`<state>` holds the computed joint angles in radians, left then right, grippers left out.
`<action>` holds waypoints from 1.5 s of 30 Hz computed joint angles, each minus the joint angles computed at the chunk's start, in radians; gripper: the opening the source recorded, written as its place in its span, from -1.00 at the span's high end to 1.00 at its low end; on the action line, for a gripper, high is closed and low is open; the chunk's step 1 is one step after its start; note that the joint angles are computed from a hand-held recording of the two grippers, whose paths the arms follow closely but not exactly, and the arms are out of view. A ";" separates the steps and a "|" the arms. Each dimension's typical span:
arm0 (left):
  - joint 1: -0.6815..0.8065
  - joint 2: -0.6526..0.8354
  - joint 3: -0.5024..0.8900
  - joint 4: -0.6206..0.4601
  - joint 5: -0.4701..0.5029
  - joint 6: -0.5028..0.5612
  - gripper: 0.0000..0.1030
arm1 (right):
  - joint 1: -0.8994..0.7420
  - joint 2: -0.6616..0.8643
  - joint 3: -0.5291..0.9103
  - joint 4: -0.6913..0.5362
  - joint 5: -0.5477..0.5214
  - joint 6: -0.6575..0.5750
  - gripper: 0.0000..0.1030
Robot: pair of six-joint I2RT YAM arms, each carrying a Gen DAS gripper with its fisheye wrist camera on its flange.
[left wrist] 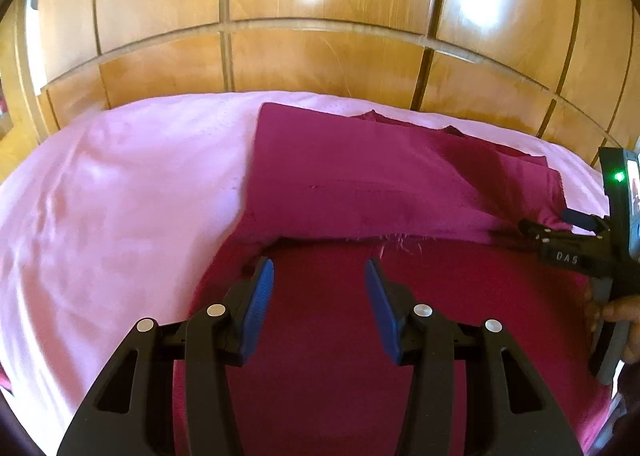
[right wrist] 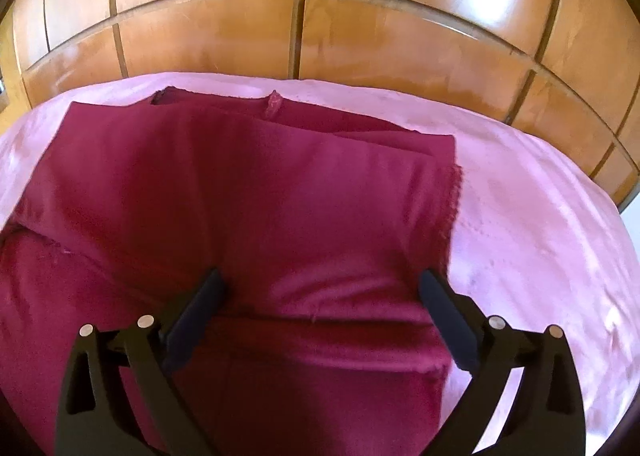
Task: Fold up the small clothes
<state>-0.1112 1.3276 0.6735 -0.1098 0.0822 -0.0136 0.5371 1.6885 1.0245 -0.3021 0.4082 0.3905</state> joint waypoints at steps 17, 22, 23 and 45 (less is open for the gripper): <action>0.098 -0.201 -0.081 -0.106 0.061 0.044 0.03 | 0.151 -0.327 -0.275 -0.162 0.038 0.147 -0.94; 0.104 -0.250 -0.113 -0.121 0.059 0.046 -0.10 | 0.176 -0.430 -0.354 -0.212 0.018 0.213 -0.94; 0.104 -0.256 -0.120 -0.124 0.057 0.051 -0.10 | 0.173 -0.449 -0.369 -0.217 0.007 0.220 -0.94; 0.487 -0.396 -0.166 -0.449 0.345 0.446 -0.10 | 0.453 -0.878 -0.534 -0.493 -0.155 0.527 -0.47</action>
